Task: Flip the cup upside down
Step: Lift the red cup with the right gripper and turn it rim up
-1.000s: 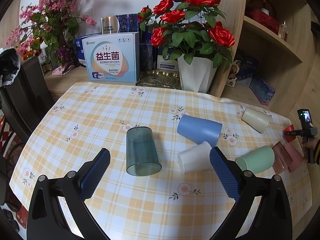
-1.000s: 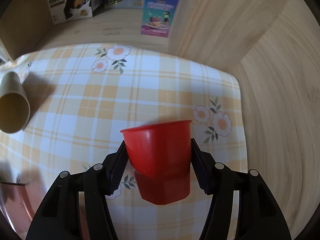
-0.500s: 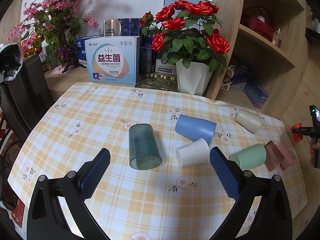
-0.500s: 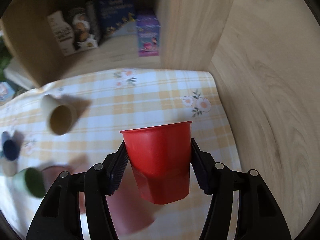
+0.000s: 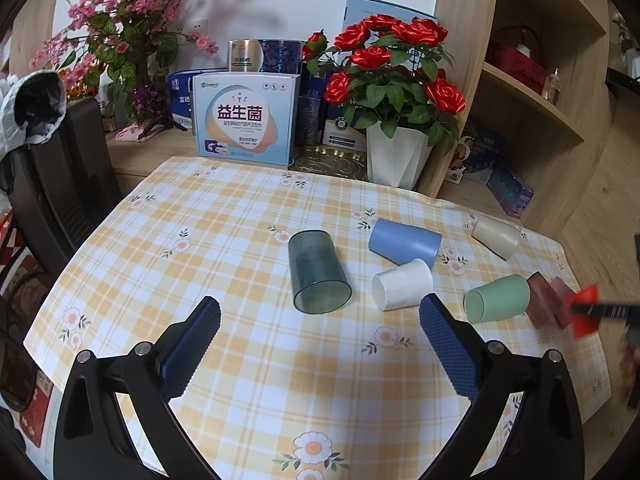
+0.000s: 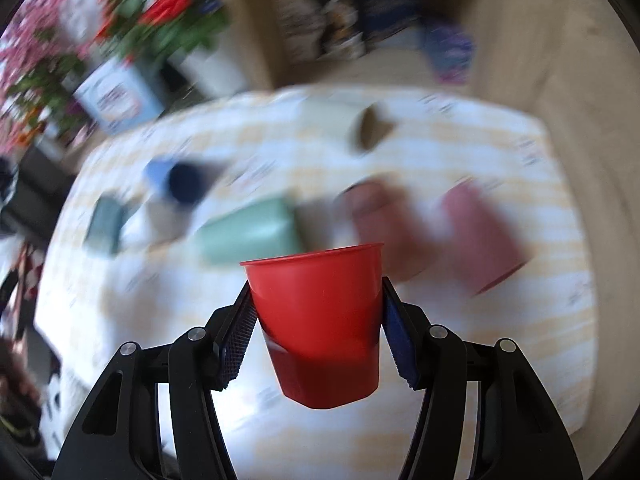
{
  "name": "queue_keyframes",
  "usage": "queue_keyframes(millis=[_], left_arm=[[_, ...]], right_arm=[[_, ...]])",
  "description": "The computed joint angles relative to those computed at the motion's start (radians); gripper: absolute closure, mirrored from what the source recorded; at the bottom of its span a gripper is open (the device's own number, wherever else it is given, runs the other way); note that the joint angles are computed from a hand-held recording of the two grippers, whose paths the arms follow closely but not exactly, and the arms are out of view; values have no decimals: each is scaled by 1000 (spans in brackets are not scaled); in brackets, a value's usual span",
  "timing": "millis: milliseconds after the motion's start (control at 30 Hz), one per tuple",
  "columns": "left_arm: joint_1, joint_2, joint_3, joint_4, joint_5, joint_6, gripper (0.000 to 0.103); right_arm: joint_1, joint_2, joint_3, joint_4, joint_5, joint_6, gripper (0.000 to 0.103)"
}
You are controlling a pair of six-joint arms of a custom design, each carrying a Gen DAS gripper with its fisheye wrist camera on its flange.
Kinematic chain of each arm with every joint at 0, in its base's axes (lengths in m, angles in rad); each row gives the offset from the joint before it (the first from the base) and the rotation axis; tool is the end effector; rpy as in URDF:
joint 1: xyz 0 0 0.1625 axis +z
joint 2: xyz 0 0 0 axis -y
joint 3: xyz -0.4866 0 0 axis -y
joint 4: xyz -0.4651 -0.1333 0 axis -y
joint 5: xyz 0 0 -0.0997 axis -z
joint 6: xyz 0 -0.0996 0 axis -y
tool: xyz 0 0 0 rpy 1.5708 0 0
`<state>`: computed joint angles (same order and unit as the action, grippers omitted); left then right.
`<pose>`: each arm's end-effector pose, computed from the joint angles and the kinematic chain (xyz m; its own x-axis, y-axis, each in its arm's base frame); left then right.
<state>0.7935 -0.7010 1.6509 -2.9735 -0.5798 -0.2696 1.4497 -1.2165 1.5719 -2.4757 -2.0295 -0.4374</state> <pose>-0.3758 -0.6908 0.0926 -0.7918 -0.0518 -0.6086 0.4355 0.6507 -0.6220 -0.0004 -0.7419 0.4330 -0.8246 -0.0525 0.5633 -0.2719 0.9100 -0.3132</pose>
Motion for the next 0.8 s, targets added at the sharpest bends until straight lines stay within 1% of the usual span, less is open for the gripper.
queue_keyframes(millis=[33, 167, 400, 567, 733, 800], left_arm=[[-1, -3, 5, -3, -1, 0, 6], [-4, -19, 33, -14, -2, 2, 6], [-3, -55, 84, -5, 24, -47, 6], [3, -69, 98, -1, 37, -90, 6], [7, -70, 99, 10, 30, -114, 6], [9, -70, 100, 19, 24, -121, 6]], right_arm=[[7, -1, 24, 3, 7, 4, 45], [30, 12, 103, 28, 60, 64, 45], [59, 47, 174, -41, 89, 154, 45], [66, 61, 196, -83, 72, 196, 45], [60, 73, 204, -95, 35, 247, 45], [55, 73, 207, -89, 36, 262, 45]])
